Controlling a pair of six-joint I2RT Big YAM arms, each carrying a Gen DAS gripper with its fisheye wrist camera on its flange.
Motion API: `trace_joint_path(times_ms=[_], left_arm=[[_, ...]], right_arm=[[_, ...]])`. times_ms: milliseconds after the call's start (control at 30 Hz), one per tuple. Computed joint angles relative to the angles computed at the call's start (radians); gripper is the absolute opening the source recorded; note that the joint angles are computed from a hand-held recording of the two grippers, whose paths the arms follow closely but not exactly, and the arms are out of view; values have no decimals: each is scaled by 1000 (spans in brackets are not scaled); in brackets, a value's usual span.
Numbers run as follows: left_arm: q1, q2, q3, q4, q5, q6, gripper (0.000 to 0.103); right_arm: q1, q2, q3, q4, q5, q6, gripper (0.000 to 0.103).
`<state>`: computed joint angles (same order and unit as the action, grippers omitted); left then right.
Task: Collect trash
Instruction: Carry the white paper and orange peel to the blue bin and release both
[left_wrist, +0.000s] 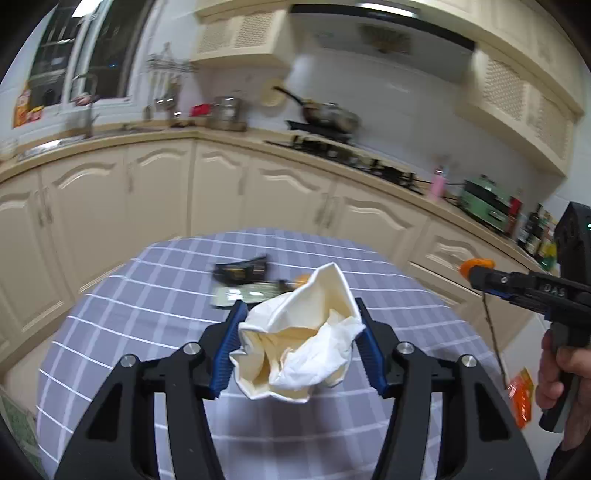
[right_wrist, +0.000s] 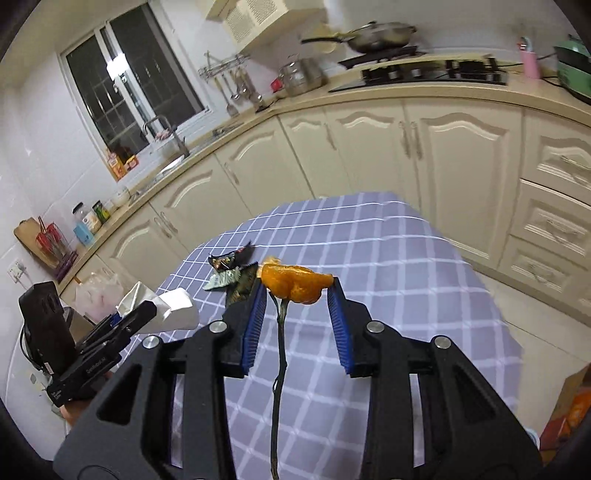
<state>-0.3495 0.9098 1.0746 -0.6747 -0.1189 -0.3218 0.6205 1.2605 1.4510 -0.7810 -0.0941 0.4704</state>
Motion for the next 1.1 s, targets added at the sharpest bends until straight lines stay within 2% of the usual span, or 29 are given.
trace_joint_path(times_ms=[133,267,433,567,733,900,1000,1100], left_arm=[[-158,9,39,-7,-69,-3,56],[-339,63,98,7,-116,12,56],[-514,172,173,50,-130,27,56],[-629,274,241,72,-122,53,56],[-720,414,337,56,-101,74,56],[-781,598,460,-4,-33,70,56],[-806,700,523,-49,-1,65,56],[-815,783,580,-88,39,59,56]], right_arm=[[-43,-135,-101,-10,25,19,34],[-126,-283,-194,-50,43,39,34],[-306,-457,-293,-144,17,42,34],[-491,-568,-364,-219,-62,12,34],[-790,-661,-455,-325,-206,-94,34],[-1066,-675,-561,-399,-362,-224,34],[-1169,-656,-616,-420,-408,-290,34],[-1230,-631,-662,-426,-423,-335,34]])
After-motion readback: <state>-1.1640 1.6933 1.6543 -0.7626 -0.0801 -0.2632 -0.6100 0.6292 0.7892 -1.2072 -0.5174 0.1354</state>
